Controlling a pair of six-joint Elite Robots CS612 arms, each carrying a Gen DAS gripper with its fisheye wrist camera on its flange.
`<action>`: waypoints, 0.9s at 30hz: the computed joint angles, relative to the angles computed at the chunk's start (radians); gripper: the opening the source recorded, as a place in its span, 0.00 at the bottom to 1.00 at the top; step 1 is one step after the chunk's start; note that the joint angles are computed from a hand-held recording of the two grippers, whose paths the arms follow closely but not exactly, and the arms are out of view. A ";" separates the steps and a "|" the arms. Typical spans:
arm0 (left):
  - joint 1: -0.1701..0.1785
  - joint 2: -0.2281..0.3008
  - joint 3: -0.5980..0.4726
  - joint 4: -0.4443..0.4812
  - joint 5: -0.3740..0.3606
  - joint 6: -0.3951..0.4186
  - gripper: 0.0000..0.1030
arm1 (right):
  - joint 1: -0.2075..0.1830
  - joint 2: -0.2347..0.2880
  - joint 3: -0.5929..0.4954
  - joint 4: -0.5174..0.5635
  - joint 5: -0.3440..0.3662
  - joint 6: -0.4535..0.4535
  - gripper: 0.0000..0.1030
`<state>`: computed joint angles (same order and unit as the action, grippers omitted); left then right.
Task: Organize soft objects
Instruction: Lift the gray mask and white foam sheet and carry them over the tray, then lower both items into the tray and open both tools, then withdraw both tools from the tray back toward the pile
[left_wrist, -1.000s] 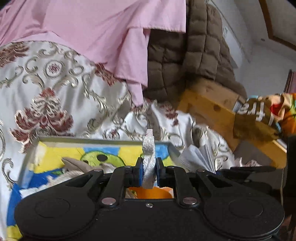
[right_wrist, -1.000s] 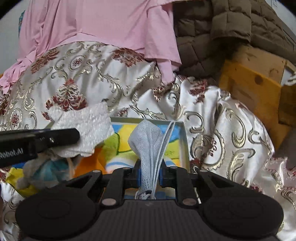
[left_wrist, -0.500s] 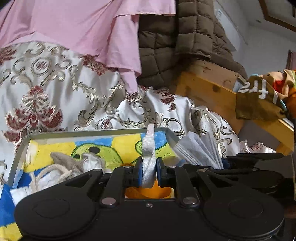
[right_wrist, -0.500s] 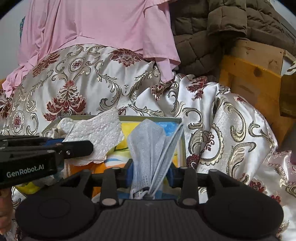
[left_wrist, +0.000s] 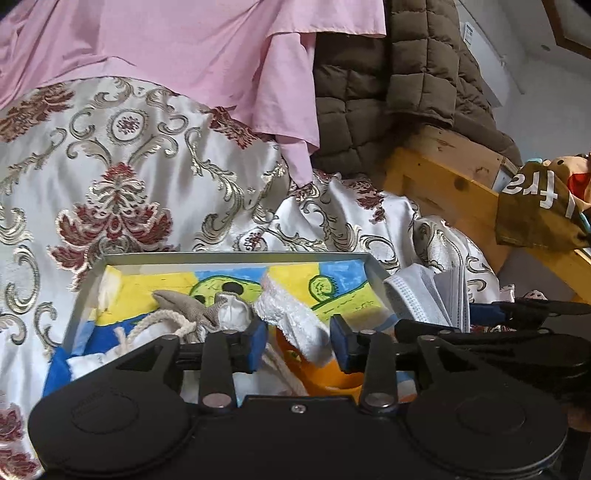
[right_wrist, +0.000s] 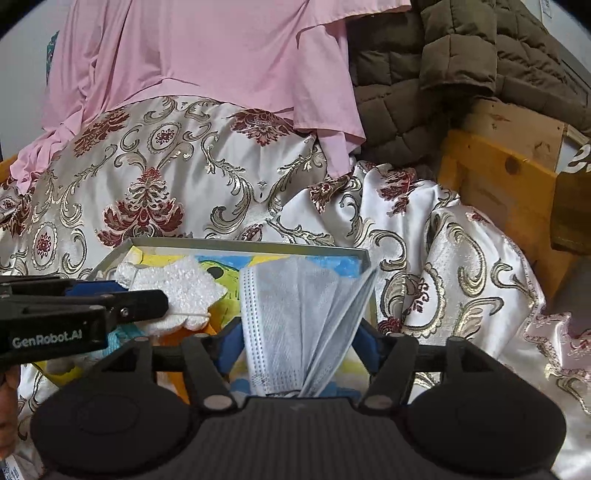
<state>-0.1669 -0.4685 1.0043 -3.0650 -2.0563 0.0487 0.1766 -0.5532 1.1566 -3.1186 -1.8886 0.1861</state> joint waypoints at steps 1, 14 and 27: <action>0.001 -0.004 0.006 -0.005 0.001 0.001 0.46 | 0.002 -0.001 0.000 0.001 -0.012 0.003 0.70; 0.013 -0.075 0.119 -0.098 0.042 -0.023 0.69 | 0.027 -0.055 0.072 -0.067 -0.061 0.005 0.85; 0.036 -0.155 0.236 -0.211 0.079 -0.071 0.84 | 0.051 -0.129 0.170 -0.168 -0.106 0.017 0.94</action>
